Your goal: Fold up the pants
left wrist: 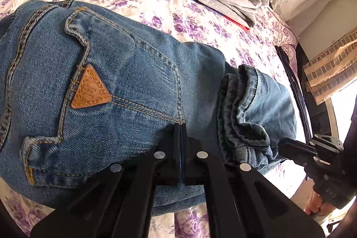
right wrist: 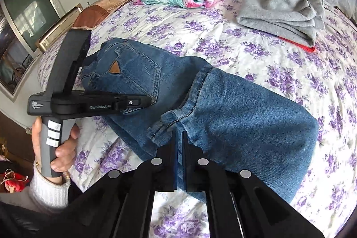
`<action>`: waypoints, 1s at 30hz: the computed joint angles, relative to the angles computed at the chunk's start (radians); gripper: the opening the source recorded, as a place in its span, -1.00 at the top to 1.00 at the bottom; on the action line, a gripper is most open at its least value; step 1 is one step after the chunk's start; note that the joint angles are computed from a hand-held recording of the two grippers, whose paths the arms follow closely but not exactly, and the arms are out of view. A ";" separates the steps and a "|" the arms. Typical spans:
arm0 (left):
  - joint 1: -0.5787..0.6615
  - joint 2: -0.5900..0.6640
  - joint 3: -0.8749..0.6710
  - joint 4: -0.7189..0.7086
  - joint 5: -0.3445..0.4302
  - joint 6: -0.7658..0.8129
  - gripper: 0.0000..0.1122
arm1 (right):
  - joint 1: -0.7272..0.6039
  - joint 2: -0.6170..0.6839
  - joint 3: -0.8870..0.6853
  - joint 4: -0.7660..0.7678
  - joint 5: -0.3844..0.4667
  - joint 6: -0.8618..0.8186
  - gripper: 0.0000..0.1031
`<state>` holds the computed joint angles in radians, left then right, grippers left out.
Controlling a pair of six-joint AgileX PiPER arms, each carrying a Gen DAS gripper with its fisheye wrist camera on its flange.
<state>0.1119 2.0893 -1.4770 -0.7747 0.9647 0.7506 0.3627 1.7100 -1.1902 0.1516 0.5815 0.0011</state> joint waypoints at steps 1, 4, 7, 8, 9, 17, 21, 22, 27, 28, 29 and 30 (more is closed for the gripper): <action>0.000 0.000 0.000 0.000 0.000 0.000 0.97 | 0.003 0.016 -0.003 -0.019 -0.017 0.015 0.93; -0.001 0.002 -0.003 -0.001 0.000 0.002 0.97 | -0.019 0.097 -0.050 0.063 0.002 -0.057 0.93; -0.002 0.007 -0.012 0.007 0.001 -0.003 0.97 | -0.001 0.159 -0.083 0.016 0.043 -0.024 0.93; -0.003 0.008 -0.013 0.008 0.000 -0.002 0.97 | -0.006 0.164 -0.112 0.021 0.086 -0.031 0.93; -0.002 0.010 -0.015 0.007 0.000 0.002 0.97 | -0.026 0.168 -0.155 0.065 0.150 -0.056 0.91; -0.001 0.010 -0.012 0.001 -0.003 0.020 0.97 | -0.096 0.330 -0.512 -0.007 0.302 0.024 0.88; -0.002 0.008 -0.005 -0.001 -0.007 0.032 0.97 | -0.153 0.432 -0.556 0.074 0.317 -0.011 0.95; -0.001 0.008 -0.004 -0.003 -0.007 0.039 0.97 | -0.174 0.417 -0.546 0.124 0.334 -0.034 0.95; -0.004 0.007 -0.005 -0.005 -0.010 0.046 0.97 | -0.227 0.121 -0.245 0.226 0.234 -0.147 0.51; -0.005 0.005 -0.001 -0.007 -0.014 0.050 0.97 | -0.229 0.043 -0.165 0.213 0.200 -0.147 0.24; -0.006 0.002 0.004 -0.008 -0.018 0.051 0.97 | -0.226 -0.033 -0.085 0.180 0.163 -0.128 0.21; -0.006 0.002 0.005 -0.009 -0.019 0.051 0.97 | -0.220 -0.095 -0.016 0.134 0.125 -0.094 0.21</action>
